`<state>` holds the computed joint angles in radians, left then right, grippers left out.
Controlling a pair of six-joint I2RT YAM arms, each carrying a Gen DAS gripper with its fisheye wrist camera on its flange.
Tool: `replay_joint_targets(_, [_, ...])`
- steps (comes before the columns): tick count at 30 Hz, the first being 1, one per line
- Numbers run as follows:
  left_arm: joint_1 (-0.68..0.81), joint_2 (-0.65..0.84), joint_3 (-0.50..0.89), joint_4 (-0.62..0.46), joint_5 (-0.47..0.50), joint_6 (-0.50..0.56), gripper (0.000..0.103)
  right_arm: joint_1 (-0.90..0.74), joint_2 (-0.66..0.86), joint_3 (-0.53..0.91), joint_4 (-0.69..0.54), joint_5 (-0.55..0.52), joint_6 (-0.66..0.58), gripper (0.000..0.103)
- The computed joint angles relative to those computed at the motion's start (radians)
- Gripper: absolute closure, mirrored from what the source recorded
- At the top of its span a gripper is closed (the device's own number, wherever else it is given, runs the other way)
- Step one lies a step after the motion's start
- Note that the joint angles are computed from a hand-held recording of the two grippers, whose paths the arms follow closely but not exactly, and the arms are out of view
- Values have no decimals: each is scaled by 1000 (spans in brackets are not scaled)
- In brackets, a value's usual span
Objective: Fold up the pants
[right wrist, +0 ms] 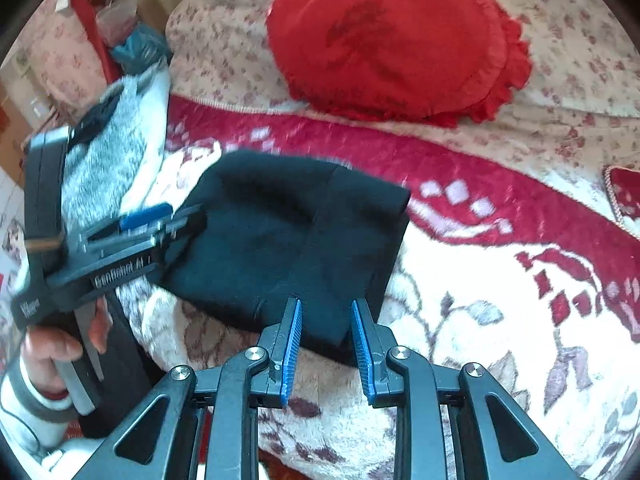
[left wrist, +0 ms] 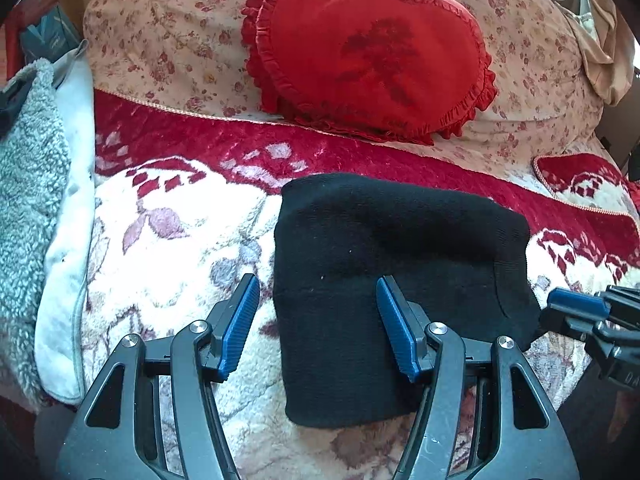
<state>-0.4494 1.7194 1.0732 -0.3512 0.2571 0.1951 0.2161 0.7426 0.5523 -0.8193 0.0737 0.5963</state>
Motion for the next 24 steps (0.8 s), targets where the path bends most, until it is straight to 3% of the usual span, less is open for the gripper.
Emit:
replay_joint_targets(9, [-1, -32, -46, 1, 1, -20, 42, 167, 131, 14, 70, 116, 50, 79])
replay_joint_targets(12, [-11, -21, -55, 12, 0, -33, 37, 150, 156, -21, 89, 133, 46, 79])
replay_joint_targets(19, [-20, -28, -61, 12, -6, -34, 37, 88, 86, -61, 109, 80, 28, 79])
replay_joint_targets(24, [1, -40, -51, -4, -1, -38, 37, -39, -44, -69, 84, -11, 31, 76])
